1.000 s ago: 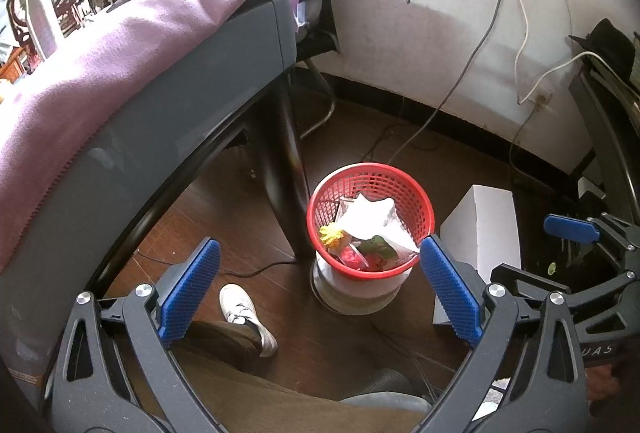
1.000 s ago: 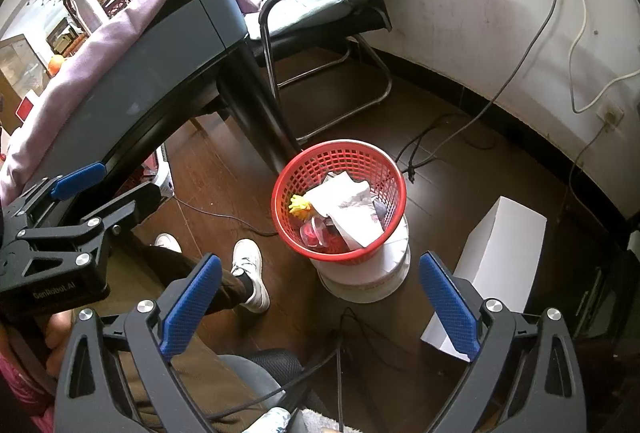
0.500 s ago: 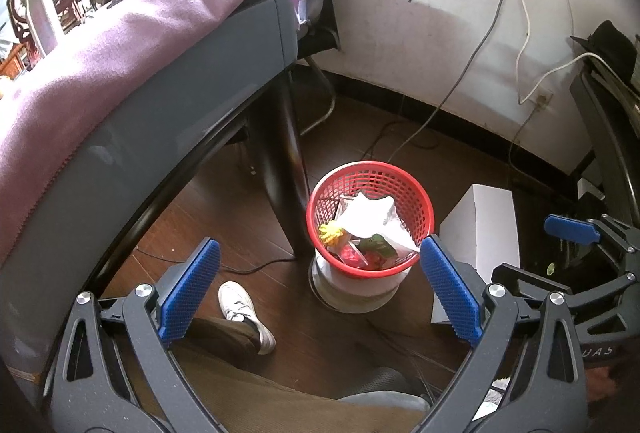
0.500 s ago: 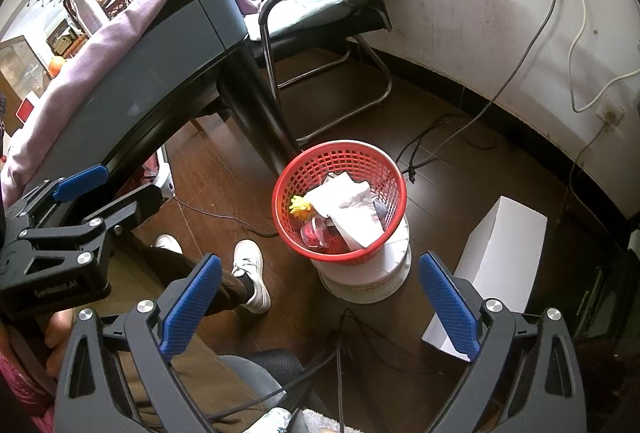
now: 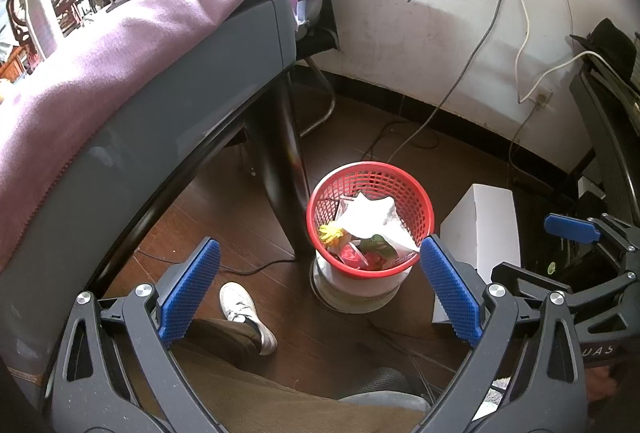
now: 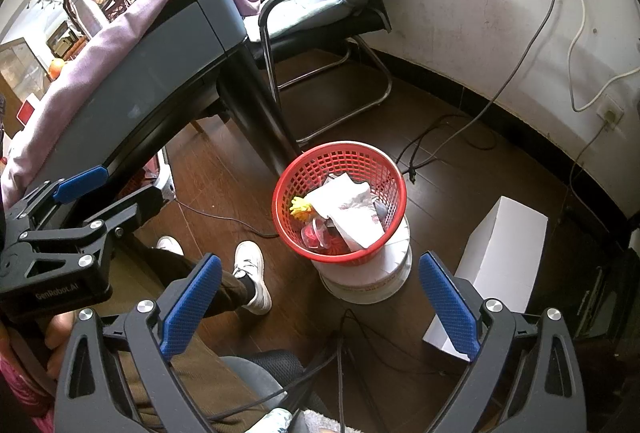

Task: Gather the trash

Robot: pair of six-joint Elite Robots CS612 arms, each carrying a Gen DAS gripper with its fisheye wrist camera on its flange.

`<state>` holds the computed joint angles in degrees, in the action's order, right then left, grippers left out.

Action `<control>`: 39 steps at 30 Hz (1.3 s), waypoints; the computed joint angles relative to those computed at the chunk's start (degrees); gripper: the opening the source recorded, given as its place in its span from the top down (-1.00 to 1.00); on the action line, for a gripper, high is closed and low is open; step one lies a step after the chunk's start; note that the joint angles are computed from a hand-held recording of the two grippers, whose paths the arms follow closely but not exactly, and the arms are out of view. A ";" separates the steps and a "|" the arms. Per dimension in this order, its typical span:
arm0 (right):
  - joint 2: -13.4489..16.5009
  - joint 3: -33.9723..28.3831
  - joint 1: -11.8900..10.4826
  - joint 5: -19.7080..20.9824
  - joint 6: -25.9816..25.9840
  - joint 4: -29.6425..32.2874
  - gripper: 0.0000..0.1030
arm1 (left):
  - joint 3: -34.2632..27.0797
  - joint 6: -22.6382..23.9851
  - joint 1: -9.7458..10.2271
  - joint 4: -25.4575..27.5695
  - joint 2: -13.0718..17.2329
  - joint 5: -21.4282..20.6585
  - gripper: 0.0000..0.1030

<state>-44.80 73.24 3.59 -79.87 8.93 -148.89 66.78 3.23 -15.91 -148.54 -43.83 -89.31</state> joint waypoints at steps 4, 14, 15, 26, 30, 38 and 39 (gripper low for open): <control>0.13 -0.37 0.02 0.06 -0.01 0.14 -0.88 | -0.12 0.31 -0.02 0.03 0.02 0.18 -0.87; 0.25 -0.69 0.06 0.09 0.09 0.23 -0.88 | -0.18 0.52 -0.03 0.07 0.02 0.31 -0.87; 0.27 -0.73 0.06 0.11 0.13 0.26 -0.88 | -0.22 0.52 -0.02 0.11 0.03 0.30 -0.87; 0.25 -0.69 0.04 0.26 0.23 0.25 -0.88 | -0.16 0.54 -0.04 0.04 0.02 0.30 -0.87; 0.26 -0.71 0.05 0.22 0.22 0.22 -0.88 | -0.13 0.56 -0.05 -0.01 0.01 0.34 -0.87; 0.25 -0.66 -0.01 0.35 0.20 0.19 -0.88 | -0.18 0.69 -0.07 0.02 0.02 0.45 -0.87; 0.25 -0.67 -0.01 0.36 0.22 0.19 -0.88 | -0.12 0.72 -0.09 -0.11 0.00 0.59 -0.87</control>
